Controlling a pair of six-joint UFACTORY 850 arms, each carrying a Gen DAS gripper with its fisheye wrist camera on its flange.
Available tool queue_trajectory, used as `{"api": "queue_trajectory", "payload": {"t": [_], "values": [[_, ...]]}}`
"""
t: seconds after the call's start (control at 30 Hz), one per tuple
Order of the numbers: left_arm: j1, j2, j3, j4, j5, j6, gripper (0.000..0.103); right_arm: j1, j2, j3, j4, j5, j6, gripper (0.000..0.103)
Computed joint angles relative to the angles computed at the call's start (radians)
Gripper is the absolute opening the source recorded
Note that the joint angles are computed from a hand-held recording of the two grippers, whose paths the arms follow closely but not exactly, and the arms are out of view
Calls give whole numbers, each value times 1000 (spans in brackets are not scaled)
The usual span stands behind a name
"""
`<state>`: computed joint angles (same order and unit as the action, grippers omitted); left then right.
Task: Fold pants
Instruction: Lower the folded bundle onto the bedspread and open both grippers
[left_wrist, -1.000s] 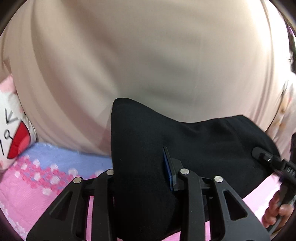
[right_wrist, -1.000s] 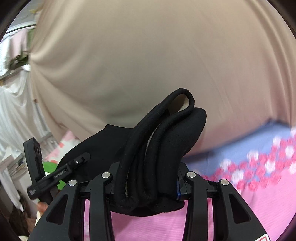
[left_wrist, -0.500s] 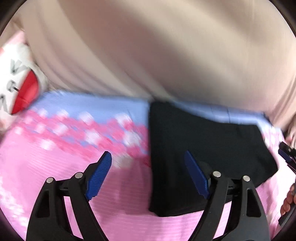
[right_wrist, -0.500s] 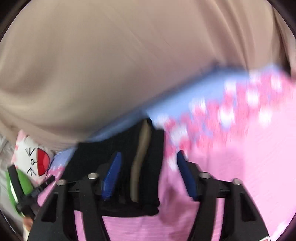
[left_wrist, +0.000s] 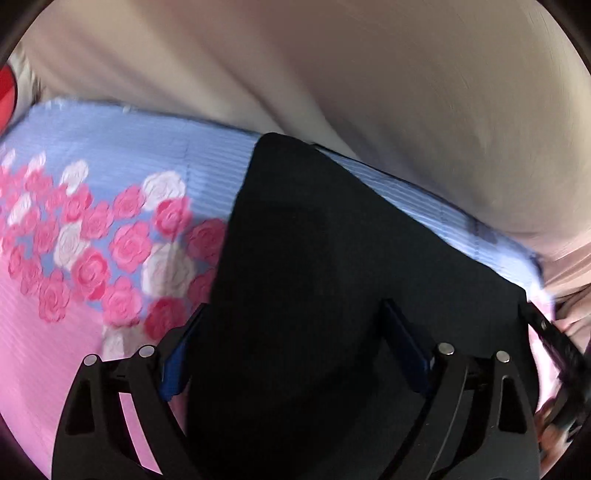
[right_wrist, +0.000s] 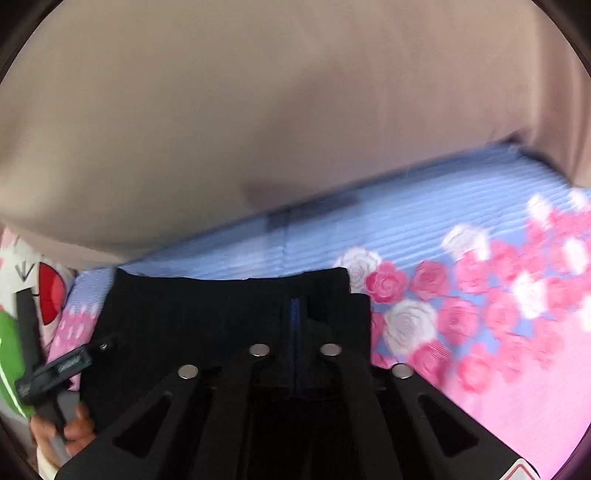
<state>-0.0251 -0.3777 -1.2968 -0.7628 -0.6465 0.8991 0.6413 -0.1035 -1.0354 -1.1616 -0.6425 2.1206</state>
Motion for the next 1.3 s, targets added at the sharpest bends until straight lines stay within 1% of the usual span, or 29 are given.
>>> {"api": "queue_trajectory", "payload": {"t": [0.03, 0.07, 0.1, 0.13, 0.17, 0.2, 0.23, 0.27, 0.3, 0.33, 0.4, 0.43, 0.47, 0.53, 0.57, 0.6, 0.63, 0.67, 0.73, 0.8, 0.9, 0.97, 1.0, 1.1, 1.23, 1.3], "values": [[20, 26, 15, -21, -14, 31, 80, 38, 14, 3, -17, -34, -13, 1], [38, 67, 48, -63, -2, 92, 79, 89, 36, 18, -38, -66, -9, 1], [52, 107, 83, -101, 16, 150, 80, 119, 45, 27, -39, -72, -11, 1], [74, 168, 141, -164, 41, 251, 82, 160, 47, 38, -15, -84, -33, 1], [89, 209, 185, -210, 53, 329, 89, 172, 43, 44, 15, -89, -54, 1], [97, 238, 221, -230, 72, 384, 90, 176, 37, 56, 49, -86, -68, 0], [87, 259, 259, -209, 133, 400, 90, 172, 30, 83, 43, -71, -41, 0], [64, 260, 282, -146, 201, 377, 89, 165, 36, 108, -4, -48, 29, 0], [45, 253, 297, -105, 245, 359, 89, 157, 46, 124, -30, -22, 89, 0], [37, 257, 316, -106, 276, 368, 89, 162, 59, 124, -13, -21, 115, 0], [57, 285, 333, -167, 267, 430, 87, 217, 69, 96, -5, -118, 99, 1], [63, 308, 342, -178, 253, 444, 87, 248, 60, 78, -1, -177, 81, 1], [63, 321, 353, -198, 254, 463, 87, 263, 45, 65, 21, -211, 58, 2], [61, 321, 352, -153, 259, 427, 87, 234, 11, 59, 99, -188, -2, 0], [53, 322, 354, -98, 267, 373, 86, 220, 5, 74, 104, -170, 11, 0], [47, 321, 351, -52, 268, 325, 85, 227, 32, 91, 84, -181, 45, 0], [44, 315, 354, -48, 276, 318, 84, 241, 44, 78, 106, -193, 47, 0], [50, 330, 365, -53, 273, 329, 84, 263, 75, 92, 94, -220, 64, 2], [60, 380, 401, -76, 294, 365, 84, 312, 80, 66, 57, -285, 72, 2], [74, 430, 436, -127, 304, 422, 84, 348, 77, 48, 61, -335, 67, 2], [105, 495, 470, -136, 276, 446, 85, 387, 83, 42, 73, -371, 77, 2], [115, 530, 492, -123, 281, 452, 85, 405, 84, 39, 78, -383, 81, 2], [126, 552, 504, -124, 276, 460, 85, 421, 78, 31, 85, -403, 82, 2], [169, 605, 528, -133, 227, 491, 85, 468, 65, 19, 96, -442, 90, 3], [237, 679, 570, -152, 167, 548, 85, 526, 58, 7, 101, -506, 114, 7], [265, 698, 580, -139, 131, 548, 85, 551, 55, 5, 106, -531, 133, 7]]}}
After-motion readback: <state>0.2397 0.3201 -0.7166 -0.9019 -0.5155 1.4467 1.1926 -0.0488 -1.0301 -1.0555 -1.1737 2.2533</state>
